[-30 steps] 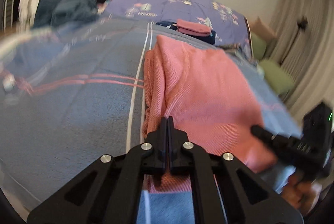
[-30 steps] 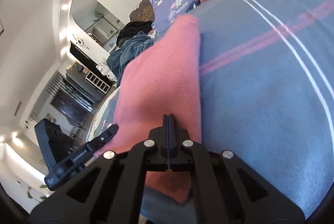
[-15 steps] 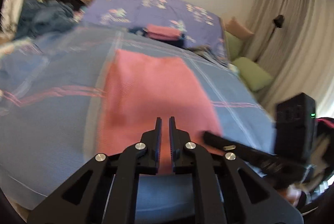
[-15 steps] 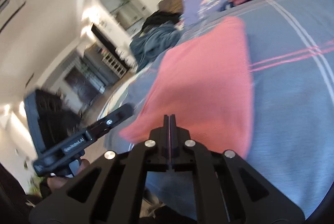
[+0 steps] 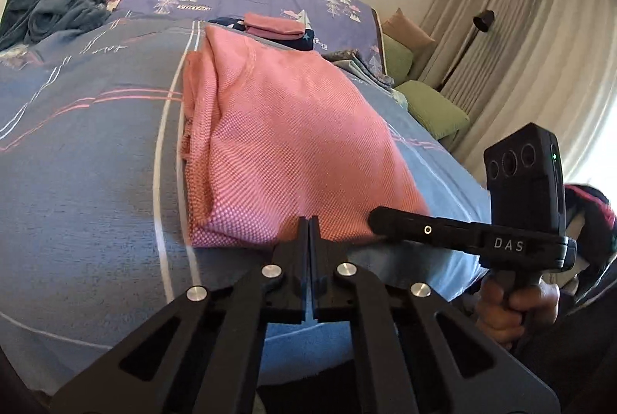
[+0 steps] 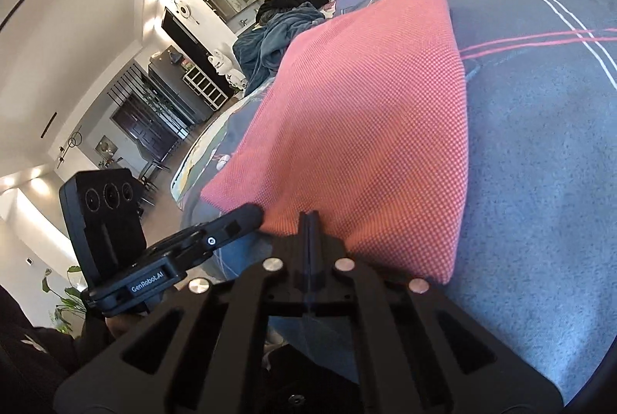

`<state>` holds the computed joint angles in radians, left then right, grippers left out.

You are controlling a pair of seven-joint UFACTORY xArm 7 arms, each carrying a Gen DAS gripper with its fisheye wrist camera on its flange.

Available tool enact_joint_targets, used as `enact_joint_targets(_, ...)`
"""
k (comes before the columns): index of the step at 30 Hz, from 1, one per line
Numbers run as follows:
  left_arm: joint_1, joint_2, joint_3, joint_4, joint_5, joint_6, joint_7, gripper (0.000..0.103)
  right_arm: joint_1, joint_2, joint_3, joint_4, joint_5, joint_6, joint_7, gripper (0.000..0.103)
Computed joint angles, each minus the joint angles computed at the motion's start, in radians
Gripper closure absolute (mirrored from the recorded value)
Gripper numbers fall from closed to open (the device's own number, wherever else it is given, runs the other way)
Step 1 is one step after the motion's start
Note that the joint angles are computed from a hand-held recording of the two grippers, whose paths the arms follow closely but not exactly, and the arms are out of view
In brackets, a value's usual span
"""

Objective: Fold small clothes

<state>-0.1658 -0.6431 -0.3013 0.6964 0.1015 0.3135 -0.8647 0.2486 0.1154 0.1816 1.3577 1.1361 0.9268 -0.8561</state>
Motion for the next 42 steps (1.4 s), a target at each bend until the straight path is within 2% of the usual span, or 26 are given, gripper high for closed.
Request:
enact_joint_targets(1,-0.009,0.007,0.006,0.011,-0.009,-0.001,0.0,0.095,-0.002,-0.009,-0.001,-0.002,0.011,-0.011,-0.002,0.103)
enact_joint_targets(2,-0.006,0.011,0.002,0.02,-0.009,-0.001,-0.004,0.094,-0.003,-0.016,-0.003,-0.002,0.023,-0.022,-0.009,0.099)
enact_joint_targets(7,0.039,0.046,-0.029,0.064,0.013,-0.073,-0.039,0.092,-0.009,-0.032,-0.014,0.0,0.084,-0.068,-0.031,0.098)
enact_joint_targets(10,0.058,0.047,-0.042,0.073,0.035,-0.042,-0.044,0.084,-0.004,-0.023,-0.018,-0.008,0.042,-0.125,-0.008,0.098)
enact_joint_targets(12,0.067,0.046,-0.047,0.058,0.039,0.002,-0.039,0.086,0.011,-0.008,-0.035,-0.027,0.001,-0.153,0.013,0.1)
enact_joint_targets(14,0.024,0.023,-0.004,-0.008,0.023,-0.067,-0.042,0.087,-0.032,0.003,-0.02,-0.038,0.08,-0.105,-0.032,0.103)
enact_joint_targets(15,0.005,0.012,0.015,-0.027,0.002,-0.09,-0.043,0.087,-0.036,0.005,-0.02,-0.035,0.079,-0.095,-0.028,0.103)
enact_joint_targets(18,-0.027,0.009,0.052,-0.025,-0.045,-0.083,-0.035,0.087,-0.035,0.023,-0.017,-0.001,0.041,-0.079,0.025,0.103)
enact_joint_targets(21,-0.046,0.01,0.078,-0.019,-0.085,-0.08,-0.027,0.087,-0.052,0.041,-0.015,0.023,0.052,-0.03,0.054,0.102)
enact_joint_targets(22,-0.041,0.007,0.076,-0.012,-0.087,-0.07,-0.025,0.086,-0.062,0.046,-0.016,0.03,0.062,-0.003,0.07,0.1)
enact_joint_targets(24,-0.031,-0.007,0.076,0.004,-0.093,-0.038,-0.025,0.085,-0.085,0.051,-0.019,0.04,0.093,0.059,0.085,0.087)
enact_joint_targets(25,-0.021,-0.019,0.067,0.008,-0.093,-0.019,-0.034,0.085,-0.098,0.049,-0.021,0.041,0.118,0.092,0.08,0.069)
enact_joint_targets(26,-0.007,-0.026,0.064,0.02,-0.091,0.01,-0.04,0.085,-0.109,0.047,-0.023,0.047,0.138,0.122,0.065,0.056)
enact_joint_targets(29,0.026,-0.034,0.072,0.066,-0.08,0.117,-0.045,0.076,-0.091,0.008,-0.027,0.041,0.077,0.046,0.042,0.04)
enact_joint_targets(30,0.04,-0.031,0.074,0.087,-0.07,0.162,-0.043,0.064,-0.08,-0.001,-0.026,0.04,0.052,0.005,0.039,0.037)
enact_joint_targets(31,0.047,-0.025,0.08,0.104,-0.063,0.19,-0.036,0.055,-0.073,-0.004,-0.027,0.041,0.034,-0.021,0.039,0.034)
enact_joint_targets(32,0.052,-0.02,0.085,0.115,-0.059,0.209,-0.033,0.038,-0.07,-0.008,-0.028,0.035,0.024,-0.031,0.036,0.034)
enact_joint_targets(33,0.057,-0.009,0.092,0.128,-0.057,0.221,-0.026,0.029,-0.068,-0.002,-0.031,0.041,0.011,-0.035,0.046,0.034)
enact_joint_targets(37,0.076,0.037,0.087,0.194,-0.024,0.303,-0.007,0.027,-0.073,0.014,-0.033,0.05,-0.012,-0.03,0.086,0.034)
enact_joint_targets(42,0.04,0.088,0.124,0.22,-0.056,0.303,0.043,0.026,-0.072,0.05,-0.022,0.1,-0.05,0.0,0.114,0.033)
